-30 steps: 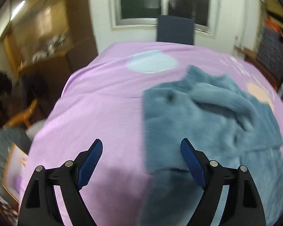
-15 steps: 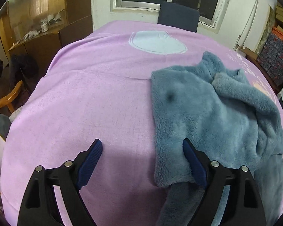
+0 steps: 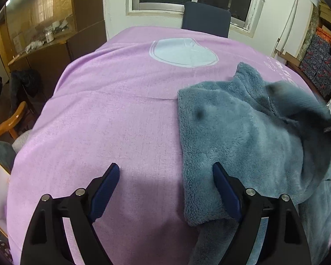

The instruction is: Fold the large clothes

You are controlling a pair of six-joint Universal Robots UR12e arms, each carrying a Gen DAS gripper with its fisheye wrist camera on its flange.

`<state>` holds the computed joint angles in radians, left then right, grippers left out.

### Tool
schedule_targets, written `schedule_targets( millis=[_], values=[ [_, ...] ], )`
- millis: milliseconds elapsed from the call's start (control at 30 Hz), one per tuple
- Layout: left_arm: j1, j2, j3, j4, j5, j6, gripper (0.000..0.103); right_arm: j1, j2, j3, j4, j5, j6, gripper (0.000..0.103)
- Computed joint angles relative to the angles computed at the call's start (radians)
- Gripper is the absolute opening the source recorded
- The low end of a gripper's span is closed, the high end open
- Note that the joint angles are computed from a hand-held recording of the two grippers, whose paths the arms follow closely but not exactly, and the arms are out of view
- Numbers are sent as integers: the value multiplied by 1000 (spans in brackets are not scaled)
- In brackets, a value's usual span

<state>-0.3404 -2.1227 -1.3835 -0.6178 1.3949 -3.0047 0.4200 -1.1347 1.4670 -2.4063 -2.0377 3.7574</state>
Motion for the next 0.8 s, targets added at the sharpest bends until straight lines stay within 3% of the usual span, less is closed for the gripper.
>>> schedule_targets(
  millis=[33, 167, 200, 233, 267, 433, 467, 500, 533, 600, 700, 767, 800],
  values=[
    [-4, 1, -3, 9, 11, 6, 86, -10, -39, 62, -94, 32, 56, 12],
    [-17, 1, -13, 32, 48, 27, 88, -35, -162, 251, -275, 70, 261, 15],
    [-19, 1, -14, 36, 54, 33, 88, -43, -187, 294, -302, 92, 301, 27],
    [-21, 2, -17, 45, 60, 37, 88, -57, -214, 346, -326, 128, 344, 47],
    [-22, 1, -18, 49, 62, 39, 88, -62, -230, 380, -338, 136, 382, 51],
    [-17, 3, -27, 66, 45, 37, 88, -101, -262, 519, -573, 257, 523, 51],
    [-16, 3, -28, 71, 43, 38, 88, -103, -259, 522, -596, 260, 522, 50],
    [-16, 4, -31, 77, 43, 39, 87, -102, -257, 520, -600, 257, 515, 39],
    [-16, 6, -35, 89, 43, 39, 86, -102, -255, 512, -589, 248, 491, 12],
    [-19, 12, -45, 115, 55, 31, 79, -97, -255, 497, -564, 226, 448, 9],
    [-20, 31, -68, 178, 56, -1, 77, -73, -255, 464, -593, 140, 333, 9],
    [-33, 30, -70, 211, 103, 5, 77, -52, -252, 443, -625, 53, 236, 9],
    [-44, 20, -57, 185, 136, 29, 77, -45, -252, 433, -604, 2, 198, 9]
  ],
)
